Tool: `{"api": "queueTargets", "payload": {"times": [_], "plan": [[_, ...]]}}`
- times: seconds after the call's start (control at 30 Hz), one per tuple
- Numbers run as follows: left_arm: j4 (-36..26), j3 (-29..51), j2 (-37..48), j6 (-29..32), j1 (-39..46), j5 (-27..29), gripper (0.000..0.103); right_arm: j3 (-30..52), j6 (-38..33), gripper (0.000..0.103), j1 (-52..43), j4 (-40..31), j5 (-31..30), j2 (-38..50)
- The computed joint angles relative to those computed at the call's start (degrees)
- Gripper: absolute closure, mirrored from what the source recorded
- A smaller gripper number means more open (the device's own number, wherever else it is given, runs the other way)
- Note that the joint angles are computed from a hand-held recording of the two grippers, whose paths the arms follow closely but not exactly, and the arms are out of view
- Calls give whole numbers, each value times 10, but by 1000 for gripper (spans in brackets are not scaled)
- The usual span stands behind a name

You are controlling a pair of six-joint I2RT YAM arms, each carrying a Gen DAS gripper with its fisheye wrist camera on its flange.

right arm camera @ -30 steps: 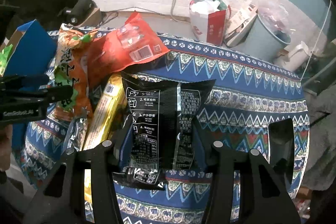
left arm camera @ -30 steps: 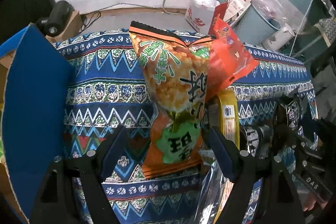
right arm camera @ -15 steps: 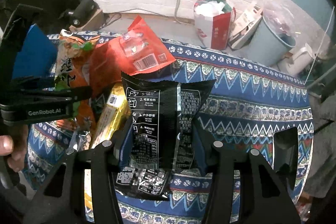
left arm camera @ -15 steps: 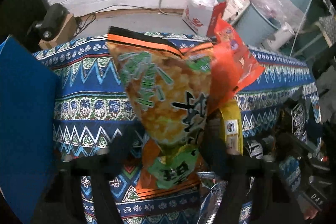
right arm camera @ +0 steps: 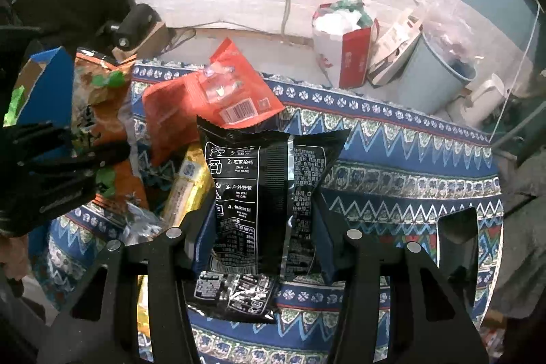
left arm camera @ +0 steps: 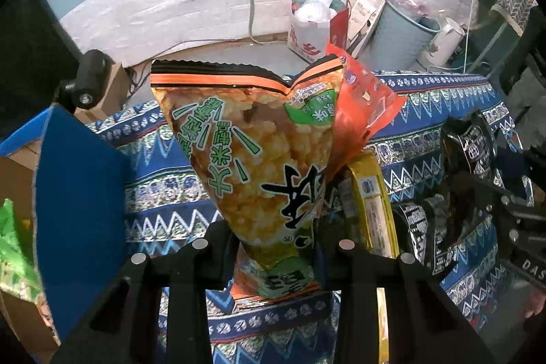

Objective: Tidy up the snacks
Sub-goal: 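Carry the chip bag and black bag over the cardboard box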

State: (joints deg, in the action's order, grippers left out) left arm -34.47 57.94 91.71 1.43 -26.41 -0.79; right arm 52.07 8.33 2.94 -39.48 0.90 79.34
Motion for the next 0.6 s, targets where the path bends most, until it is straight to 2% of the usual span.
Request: {"api": "queueTargets", "payload": {"times": [0.2, 0.6], "plan": [[-11, -13, -47, 17, 10, -13, 67, 14, 11, 53, 22, -17, 12, -22], [-60, -26, -162, 51, 25, -1, 67, 53, 39, 53, 67, -45, 30, -39]]}}
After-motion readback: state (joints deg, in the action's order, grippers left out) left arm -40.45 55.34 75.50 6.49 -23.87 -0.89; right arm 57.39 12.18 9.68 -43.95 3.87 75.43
